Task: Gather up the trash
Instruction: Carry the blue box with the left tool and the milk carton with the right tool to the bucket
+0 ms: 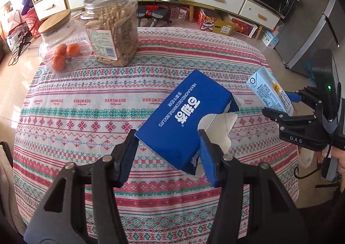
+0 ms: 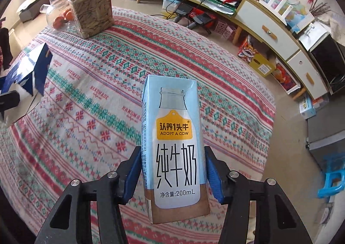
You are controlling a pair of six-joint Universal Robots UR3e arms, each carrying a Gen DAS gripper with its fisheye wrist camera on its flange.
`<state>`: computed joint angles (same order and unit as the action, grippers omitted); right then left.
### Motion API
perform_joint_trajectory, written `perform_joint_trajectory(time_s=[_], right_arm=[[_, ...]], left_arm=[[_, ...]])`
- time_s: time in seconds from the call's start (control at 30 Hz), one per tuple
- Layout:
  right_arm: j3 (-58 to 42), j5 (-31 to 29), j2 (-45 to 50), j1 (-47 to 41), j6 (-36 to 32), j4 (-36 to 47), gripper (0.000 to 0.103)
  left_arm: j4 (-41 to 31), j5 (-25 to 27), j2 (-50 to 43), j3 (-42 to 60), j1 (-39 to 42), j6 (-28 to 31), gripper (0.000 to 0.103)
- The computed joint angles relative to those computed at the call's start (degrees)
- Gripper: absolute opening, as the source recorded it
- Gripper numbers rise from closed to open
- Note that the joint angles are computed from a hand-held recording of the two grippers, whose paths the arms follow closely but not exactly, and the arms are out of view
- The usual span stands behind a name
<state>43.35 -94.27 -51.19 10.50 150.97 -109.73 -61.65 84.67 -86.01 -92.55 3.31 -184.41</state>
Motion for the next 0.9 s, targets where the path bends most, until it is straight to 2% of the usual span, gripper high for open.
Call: perform_joint_trajectory(time_s=[0.13, 0.33, 0.67, 0.9], right_arm=[[18.5, 1.6, -13.7, -3.5, 1.1, -6.4, 0.056], [33.3, 5.8, -27.3, -11.4, 2.2, -9.1, 0.056], [51.5, 10.8, -39.1, -25.1, 1.9, -15.7, 0.057], [56.1, 16.7, -44.0, -37.5, -1.1, -13.6, 0.056]], left_arm=[[0.9, 1.4, -2.1, 2.7, -4.6, -1.4, 0.057], [2.0, 2.9, -6.5, 7.3, -11.6, -3.6, 0.057], [2.9, 4.8, -15.8, 14.6, -20.6, -5.9, 0.057], [3.1, 7.3, -22.2, 19.9, -26.4, -7.7, 0.057]])
